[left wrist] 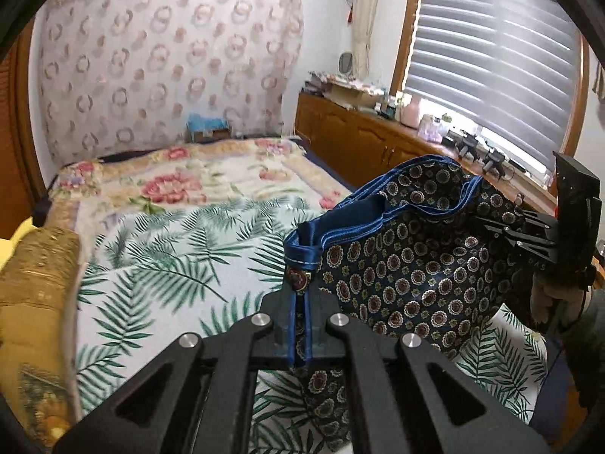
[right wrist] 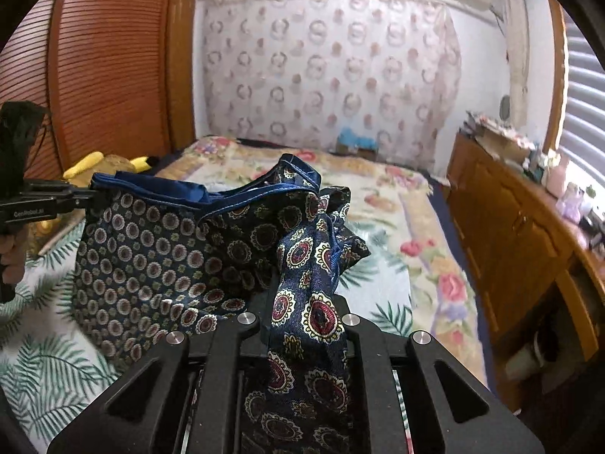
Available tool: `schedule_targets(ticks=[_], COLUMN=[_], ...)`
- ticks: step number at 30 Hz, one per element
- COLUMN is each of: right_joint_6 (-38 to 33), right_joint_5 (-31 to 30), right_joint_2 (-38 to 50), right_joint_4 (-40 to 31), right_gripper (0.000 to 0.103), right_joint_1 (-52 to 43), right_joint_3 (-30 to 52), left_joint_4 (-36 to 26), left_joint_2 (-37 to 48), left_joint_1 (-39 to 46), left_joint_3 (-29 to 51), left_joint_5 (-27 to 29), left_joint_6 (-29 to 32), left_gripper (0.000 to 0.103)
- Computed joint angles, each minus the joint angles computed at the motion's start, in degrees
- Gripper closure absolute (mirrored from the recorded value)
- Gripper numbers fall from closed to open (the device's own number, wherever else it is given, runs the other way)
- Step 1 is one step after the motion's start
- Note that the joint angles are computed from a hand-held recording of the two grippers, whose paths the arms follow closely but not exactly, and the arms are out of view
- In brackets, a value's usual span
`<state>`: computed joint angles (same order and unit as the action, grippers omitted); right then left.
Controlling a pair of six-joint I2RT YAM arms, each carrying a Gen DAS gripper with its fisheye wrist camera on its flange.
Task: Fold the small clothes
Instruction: 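Lift the robe bundle with both grippers and carry it toward the yellow plush toy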
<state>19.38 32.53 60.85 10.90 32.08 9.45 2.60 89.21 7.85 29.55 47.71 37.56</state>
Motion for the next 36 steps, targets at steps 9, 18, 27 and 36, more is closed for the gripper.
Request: schedule_targets(ticks=[9,18,27,36], right_joint_6=[-4.30,-14.24,-27.32,-35.45], right_joint_5=[5.38,5.21,-3.72,-15.29], right_joint_2=[6.10,17.58,35.31,60.18], right_joint_4=[-1.35,0.30,-1.39,-13.98], right_gripper=[0.093,0.093,0.093,0.093], right_joint_1=[6.93,11.48,13.07,11.69], right_joint_3=[9.82,23.69,47.23,81.95], left_joint_4=[-11.58,-30.69,-42.35,-19.72], left_joint_2=[-1.82,5.81,15.86,26.95], left_joint_1=[14.51,33.90,48.84,49.01], left_joint_3=[3.97,15.57,28.86,31.59], left_joint_5=[8.66,17.09,21.23,15.32], left_joint_6=[9.79,26.94,36.10,16.83], left_gripper=[0.103,0.103,0.103,0.103])
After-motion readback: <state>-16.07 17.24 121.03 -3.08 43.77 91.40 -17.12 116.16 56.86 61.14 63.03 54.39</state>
